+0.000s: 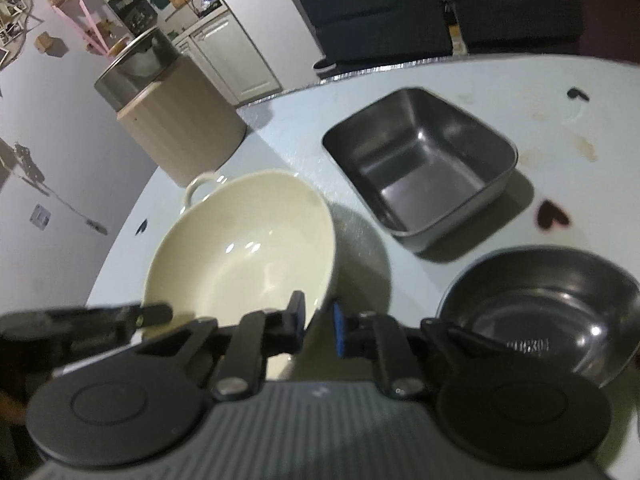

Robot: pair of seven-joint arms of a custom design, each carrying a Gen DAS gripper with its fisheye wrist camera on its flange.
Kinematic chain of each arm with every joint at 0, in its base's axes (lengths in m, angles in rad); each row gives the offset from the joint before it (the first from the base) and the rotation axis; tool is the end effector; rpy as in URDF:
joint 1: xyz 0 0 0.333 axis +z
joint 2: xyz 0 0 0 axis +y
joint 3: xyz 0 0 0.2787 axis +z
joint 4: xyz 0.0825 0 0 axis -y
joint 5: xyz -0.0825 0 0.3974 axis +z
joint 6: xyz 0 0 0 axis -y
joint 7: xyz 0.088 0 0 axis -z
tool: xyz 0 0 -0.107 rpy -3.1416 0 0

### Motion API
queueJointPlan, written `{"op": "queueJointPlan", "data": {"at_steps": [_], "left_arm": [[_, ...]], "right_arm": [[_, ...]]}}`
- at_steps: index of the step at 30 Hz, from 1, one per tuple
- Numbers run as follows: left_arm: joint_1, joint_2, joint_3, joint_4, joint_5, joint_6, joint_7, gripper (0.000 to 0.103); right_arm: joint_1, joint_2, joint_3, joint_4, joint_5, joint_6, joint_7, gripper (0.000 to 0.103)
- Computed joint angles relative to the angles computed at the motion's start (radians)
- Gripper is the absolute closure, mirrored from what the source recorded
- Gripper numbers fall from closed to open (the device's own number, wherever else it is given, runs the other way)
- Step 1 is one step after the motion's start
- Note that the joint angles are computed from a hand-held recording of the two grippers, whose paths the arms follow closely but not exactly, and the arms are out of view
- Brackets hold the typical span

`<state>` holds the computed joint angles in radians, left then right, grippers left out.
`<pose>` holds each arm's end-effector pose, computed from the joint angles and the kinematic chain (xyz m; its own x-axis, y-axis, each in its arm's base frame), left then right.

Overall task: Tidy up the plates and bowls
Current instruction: 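Close both tools on the cream bowl rim and lift it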

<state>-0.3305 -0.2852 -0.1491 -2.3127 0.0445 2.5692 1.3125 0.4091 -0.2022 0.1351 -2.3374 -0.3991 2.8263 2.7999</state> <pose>0.4640 -0.2453 0.4744 -0.2683 -0.9620 0.0515 -0.8329 0.2048 -0.5142 0.4500 0.2972 0.4485 -0.1864 -0.8919 -0.4120 -0.7549 0.3984 -0.5209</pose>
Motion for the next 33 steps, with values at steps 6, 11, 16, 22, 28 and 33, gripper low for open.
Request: {"op": "queueJointPlan", "data": {"at_steps": [6,11,16,22,28,33], "left_arm": [[-0.026,-0.071,0.02,-0.07,-0.068,0.007,-0.022,0.082],[-0.049,-0.122,0.033,-0.115,-0.129,-0.002,-0.11,0.08],[-0.071,-0.134,0.053,-0.126,-0.17,-0.006,-0.152,0.08],[-0.049,-0.098,0.06,-0.12,-0.175,0.061,-0.141,0.079],[0.006,-0.054,0.03,-0.101,-0.053,0.173,-0.21,0.065],[0.034,-0.003,0.018,-0.058,0.026,0.211,-0.278,0.065]], "right_arm": [[-0.029,0.03,0.015,0.032,-0.091,0.002,0.084,0.093],[-0.048,0.068,0.015,0.059,-0.158,0.033,0.128,0.097],[-0.051,0.093,0.004,0.077,-0.186,0.054,0.12,0.096],[-0.014,0.066,-0.049,0.03,0.052,0.12,-0.027,0.084],[0.01,-0.019,-0.063,-0.02,0.134,0.056,-0.129,0.061],[0.087,-0.074,-0.118,-0.103,0.313,0.078,-0.263,0.06]]}}
